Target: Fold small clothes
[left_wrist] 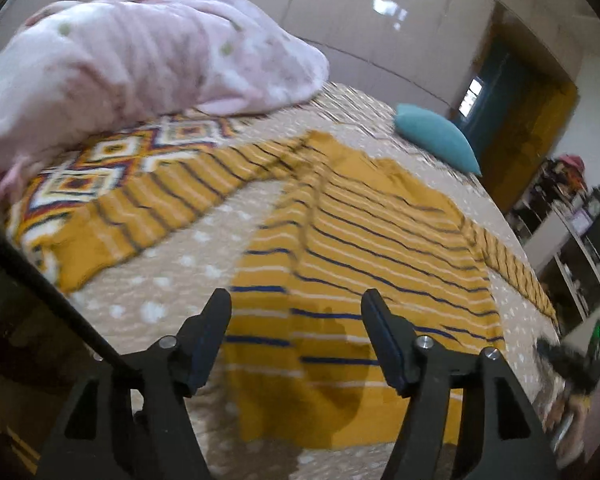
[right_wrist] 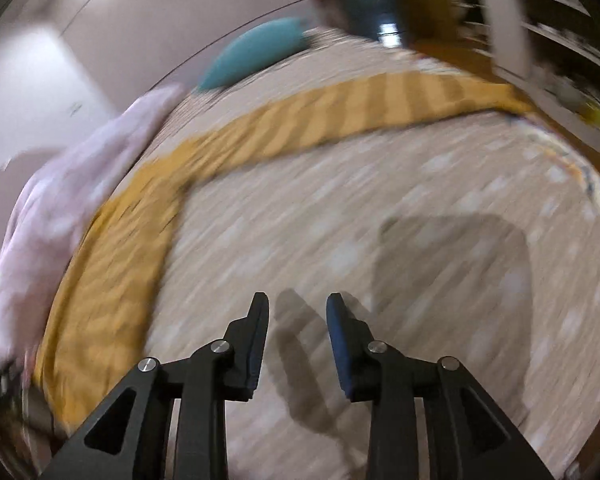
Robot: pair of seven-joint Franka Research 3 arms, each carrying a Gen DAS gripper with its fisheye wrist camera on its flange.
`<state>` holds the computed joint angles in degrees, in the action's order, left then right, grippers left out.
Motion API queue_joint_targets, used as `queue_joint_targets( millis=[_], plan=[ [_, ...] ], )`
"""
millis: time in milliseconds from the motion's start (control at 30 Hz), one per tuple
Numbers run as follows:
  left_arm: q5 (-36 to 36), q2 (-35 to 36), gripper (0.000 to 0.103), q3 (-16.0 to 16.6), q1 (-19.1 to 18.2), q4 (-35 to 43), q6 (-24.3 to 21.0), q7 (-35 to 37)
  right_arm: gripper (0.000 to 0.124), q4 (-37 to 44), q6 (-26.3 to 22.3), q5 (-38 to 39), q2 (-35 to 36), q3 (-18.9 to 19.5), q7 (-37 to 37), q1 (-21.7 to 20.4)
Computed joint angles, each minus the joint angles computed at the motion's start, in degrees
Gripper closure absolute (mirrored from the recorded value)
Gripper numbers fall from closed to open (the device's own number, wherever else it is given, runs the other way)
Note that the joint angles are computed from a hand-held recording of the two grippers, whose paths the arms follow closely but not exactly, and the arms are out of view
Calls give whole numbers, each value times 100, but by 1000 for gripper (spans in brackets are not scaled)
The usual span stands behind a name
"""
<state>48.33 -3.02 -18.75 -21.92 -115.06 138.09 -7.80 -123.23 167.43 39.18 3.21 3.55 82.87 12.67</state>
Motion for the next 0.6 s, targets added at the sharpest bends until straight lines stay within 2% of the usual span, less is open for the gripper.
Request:
queue_joint_targets(
  millis=[100,233,333,500,600],
  plan=[
    [-53,611,37,55,-38,531,184,359,89,586,-37,178,485,-141,265,-238],
    [-63,1367,36,240,-231,1287,196,848,86,1240,0,-297,1039,-328,1171,-360],
    [-295,1880,36,431,-328,1759,328,1104,85,1680,-46,-442,1381,-311,1515,-507],
    [-552,2454,33,728,-547,2341,224,1365,85,2399,-305,-1019,1880,-480,2204,-547],
    [-418,2535,26,895,-690,2369,271,1268,85,2694,-416,-844,2067,-287,2288,-813]
  ],
)
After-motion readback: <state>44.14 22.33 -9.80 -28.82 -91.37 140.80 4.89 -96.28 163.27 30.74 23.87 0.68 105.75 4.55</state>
